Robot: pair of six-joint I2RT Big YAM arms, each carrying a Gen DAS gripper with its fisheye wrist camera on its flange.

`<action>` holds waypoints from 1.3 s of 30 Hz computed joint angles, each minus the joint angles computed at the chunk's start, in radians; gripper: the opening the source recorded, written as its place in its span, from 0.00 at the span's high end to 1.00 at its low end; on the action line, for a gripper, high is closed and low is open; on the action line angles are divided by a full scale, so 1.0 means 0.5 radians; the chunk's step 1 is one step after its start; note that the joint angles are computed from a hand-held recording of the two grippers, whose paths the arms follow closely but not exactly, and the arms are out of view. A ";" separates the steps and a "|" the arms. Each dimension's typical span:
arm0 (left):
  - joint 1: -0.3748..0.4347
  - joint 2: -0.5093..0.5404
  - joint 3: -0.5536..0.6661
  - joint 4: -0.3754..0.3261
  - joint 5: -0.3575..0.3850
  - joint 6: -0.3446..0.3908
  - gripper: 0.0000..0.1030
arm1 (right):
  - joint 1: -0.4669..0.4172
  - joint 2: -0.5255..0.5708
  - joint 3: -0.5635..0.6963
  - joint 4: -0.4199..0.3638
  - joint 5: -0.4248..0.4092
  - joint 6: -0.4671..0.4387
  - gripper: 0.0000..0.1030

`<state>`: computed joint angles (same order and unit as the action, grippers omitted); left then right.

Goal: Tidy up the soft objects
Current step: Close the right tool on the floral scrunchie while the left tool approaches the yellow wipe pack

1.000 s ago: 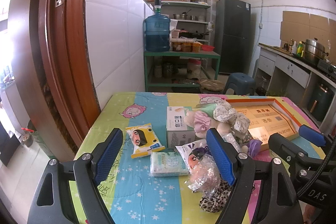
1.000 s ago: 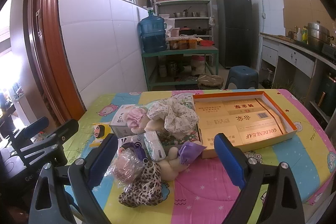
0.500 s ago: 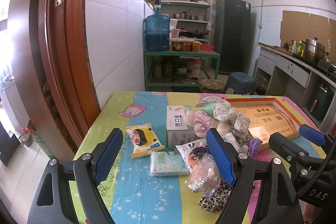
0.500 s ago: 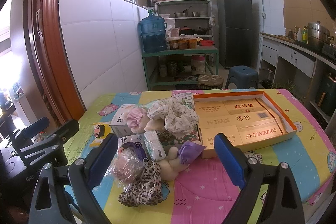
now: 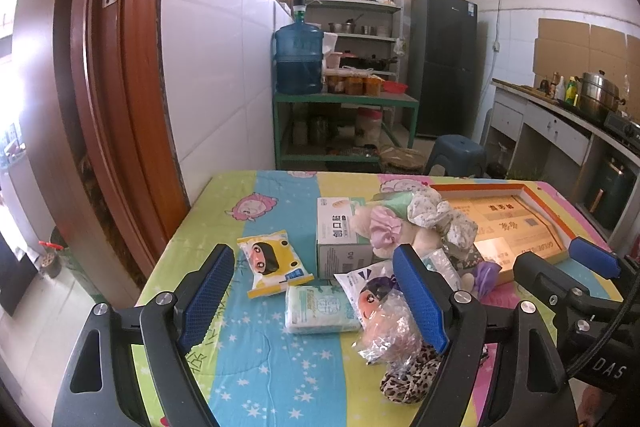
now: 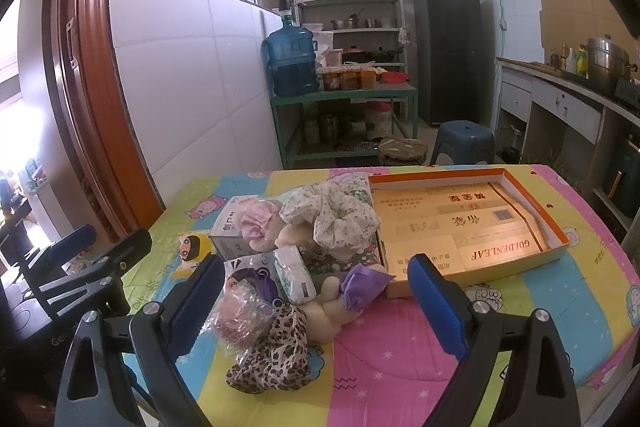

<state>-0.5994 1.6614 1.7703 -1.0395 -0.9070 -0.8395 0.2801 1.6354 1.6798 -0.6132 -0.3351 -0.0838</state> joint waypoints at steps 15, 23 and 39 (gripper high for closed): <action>0.094 -0.031 -0.108 0.151 0.153 0.034 0.20 | -0.056 0.175 0.205 -0.101 -0.136 -0.025 0.09; 0.189 0.049 -0.045 0.177 0.236 0.098 0.20 | -0.018 0.502 0.671 -0.355 -0.137 -0.129 0.21; 0.353 0.122 -0.022 0.296 0.392 0.179 0.20 | 0.067 1.178 1.695 -1.040 -0.158 -0.370 0.53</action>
